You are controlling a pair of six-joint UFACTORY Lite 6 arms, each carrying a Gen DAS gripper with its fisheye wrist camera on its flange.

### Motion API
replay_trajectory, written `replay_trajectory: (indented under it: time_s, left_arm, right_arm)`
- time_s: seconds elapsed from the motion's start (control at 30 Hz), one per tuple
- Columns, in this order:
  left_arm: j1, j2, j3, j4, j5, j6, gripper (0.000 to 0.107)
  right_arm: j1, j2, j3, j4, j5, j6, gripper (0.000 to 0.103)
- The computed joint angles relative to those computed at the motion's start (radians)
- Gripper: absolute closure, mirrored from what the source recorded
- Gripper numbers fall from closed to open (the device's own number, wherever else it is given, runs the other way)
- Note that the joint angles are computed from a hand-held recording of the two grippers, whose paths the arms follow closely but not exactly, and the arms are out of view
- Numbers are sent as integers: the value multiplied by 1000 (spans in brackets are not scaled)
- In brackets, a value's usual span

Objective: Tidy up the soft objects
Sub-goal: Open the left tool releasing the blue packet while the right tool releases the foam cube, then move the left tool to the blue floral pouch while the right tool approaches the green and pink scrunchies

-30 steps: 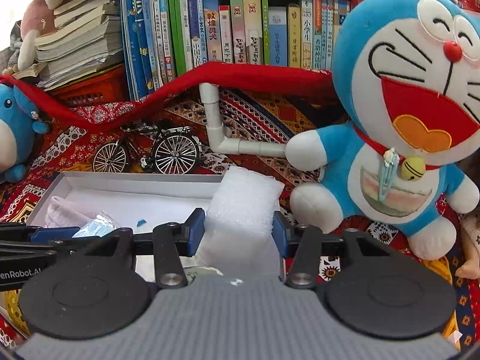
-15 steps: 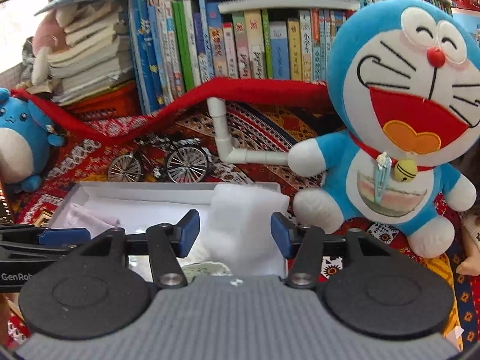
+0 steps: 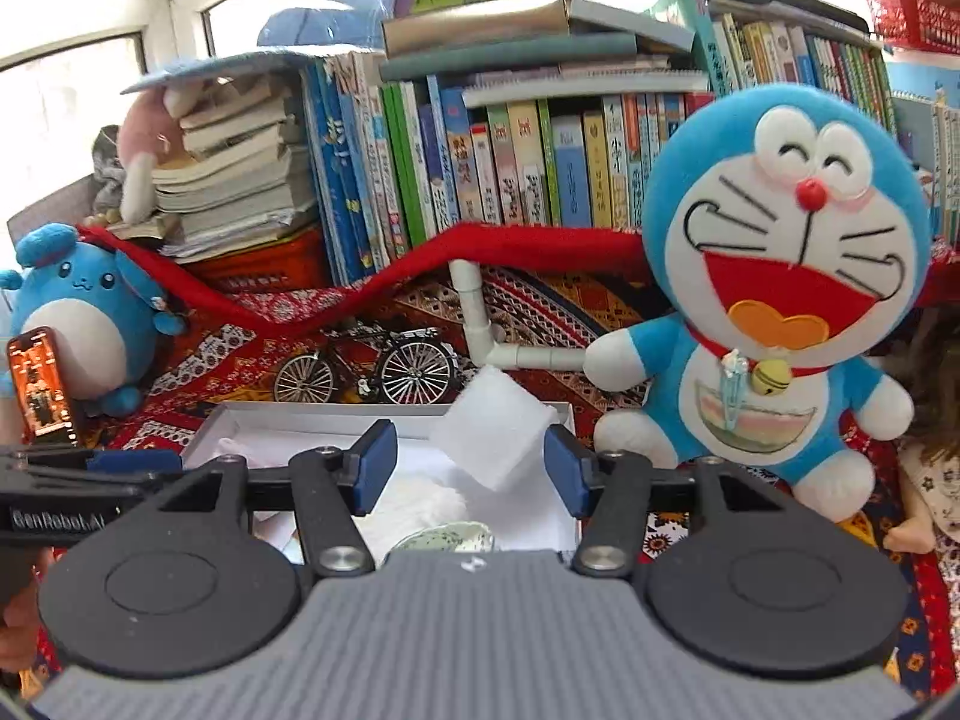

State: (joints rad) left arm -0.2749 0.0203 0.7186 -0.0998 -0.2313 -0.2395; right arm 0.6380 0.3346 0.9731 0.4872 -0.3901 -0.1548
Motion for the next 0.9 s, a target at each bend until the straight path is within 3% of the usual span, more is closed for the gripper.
replay_trajectory:
  time_s: [0.07, 0.3, 0.4, 0.53, 0.7, 0.9]
  left_arm:
    - [-19, -75, -33, -91, 20, 78, 29]
    - [-161, -394, -167, -824, 65, 788, 25]
    - [-292, -525, -234, -1138, -12, 1082, 24]
    - [-588, -669, -294, -1514, -239, 1365, 24]
    - [-1017, -697, -365, -1539, -597, 1194, 24]
    - [-1404, -452, -356, -1570, -951, 855, 24]
  right_arm:
    - [8, -59, -50, 16, 0, -18, 31]
    - [30, -306, -231, 151, 37, -141, 25]
    - [36, -417, -301, 251, 65, -227, 22]
    - [43, -576, -406, 367, 103, -325, 19]
    - [74, -765, -545, 499, 91, -444, 17]
    - [71, -950, -680, 598, 99, -532, 15]
